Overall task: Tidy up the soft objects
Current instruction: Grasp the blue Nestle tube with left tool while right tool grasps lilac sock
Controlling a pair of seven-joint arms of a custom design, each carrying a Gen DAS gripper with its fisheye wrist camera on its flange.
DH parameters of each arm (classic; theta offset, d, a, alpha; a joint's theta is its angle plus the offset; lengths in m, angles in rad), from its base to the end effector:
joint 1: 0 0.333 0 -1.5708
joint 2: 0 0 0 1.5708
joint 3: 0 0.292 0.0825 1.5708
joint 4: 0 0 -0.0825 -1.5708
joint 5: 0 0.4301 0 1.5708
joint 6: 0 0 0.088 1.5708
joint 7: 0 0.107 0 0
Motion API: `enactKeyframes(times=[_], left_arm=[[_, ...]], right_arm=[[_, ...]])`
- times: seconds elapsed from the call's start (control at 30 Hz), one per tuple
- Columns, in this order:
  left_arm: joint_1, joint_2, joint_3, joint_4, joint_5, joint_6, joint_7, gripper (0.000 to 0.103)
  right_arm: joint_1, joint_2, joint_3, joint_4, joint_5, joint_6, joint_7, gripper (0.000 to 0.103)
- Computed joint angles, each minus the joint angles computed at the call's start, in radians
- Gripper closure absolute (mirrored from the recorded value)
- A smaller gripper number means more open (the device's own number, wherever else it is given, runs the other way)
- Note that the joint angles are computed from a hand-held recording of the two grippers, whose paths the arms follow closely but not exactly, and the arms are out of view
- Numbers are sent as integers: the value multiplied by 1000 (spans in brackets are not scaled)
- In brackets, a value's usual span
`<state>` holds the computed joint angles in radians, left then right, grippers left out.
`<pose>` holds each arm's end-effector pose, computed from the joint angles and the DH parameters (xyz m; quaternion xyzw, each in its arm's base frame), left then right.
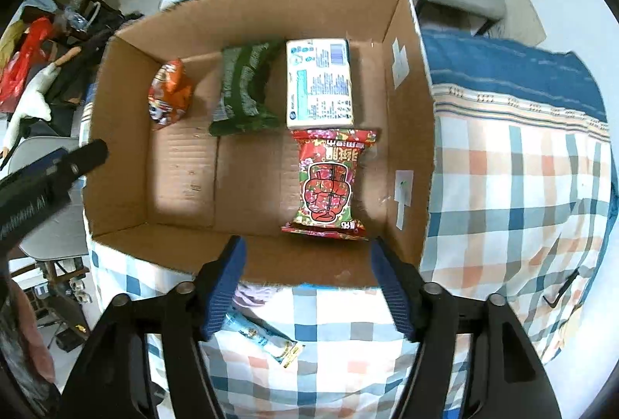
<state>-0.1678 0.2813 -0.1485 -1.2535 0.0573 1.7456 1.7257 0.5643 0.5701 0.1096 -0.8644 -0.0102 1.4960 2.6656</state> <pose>0.6666 -0.1968 0.6041 -0.5222 0.8461 -0.0757 0.0755 0.5921 0.4369 0.5746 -0.5348 0.8440 0.0272 0.0297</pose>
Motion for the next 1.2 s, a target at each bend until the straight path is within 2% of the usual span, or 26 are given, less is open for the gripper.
enactKeyframes(times=[0.1,0.13,0.23,0.27,0.5,0.6,0.73,0.87,1.03,1.13,1.2], left_arm=[[11,-65,0,-73,-18,35,-7,9],[17,-91,0,-101,-32,49,-10,9],[31,-141,-1,-150,-60,75,-24,9],[36,-160,-1,-169,-71,83,-31,9],[65,-316,0,-331,-122,159,-71,9],[78,-389,4,-425,-154,151,-97,9],[89,-464,0,-571,-179,99,-147,9],[82,-479,-12,-688,-195,48,-180,9],[61,-447,-29,-792,-222,48,-225,10],[49,-425,-36,-824,-220,60,-240,20],[41,-414,-40,-836,-207,73,-246,40]], right_arm=[[23,-28,-6,-37,-38,22,4,27],[32,-32,-7,-34,-53,21,8,24],[59,-45,-13,-33,-101,22,23,6],[66,-53,-15,-38,-115,21,29,4],[88,-125,-6,-104,-177,44,51,0],[87,-198,6,-201,-183,84,74,0],[67,-325,36,-394,-155,167,117,0],[41,-455,68,-613,-95,258,161,0],[19,-555,92,-814,-13,334,188,0],[10,-608,99,-927,31,398,201,0],[6,-639,100,-987,50,450,198,0]])
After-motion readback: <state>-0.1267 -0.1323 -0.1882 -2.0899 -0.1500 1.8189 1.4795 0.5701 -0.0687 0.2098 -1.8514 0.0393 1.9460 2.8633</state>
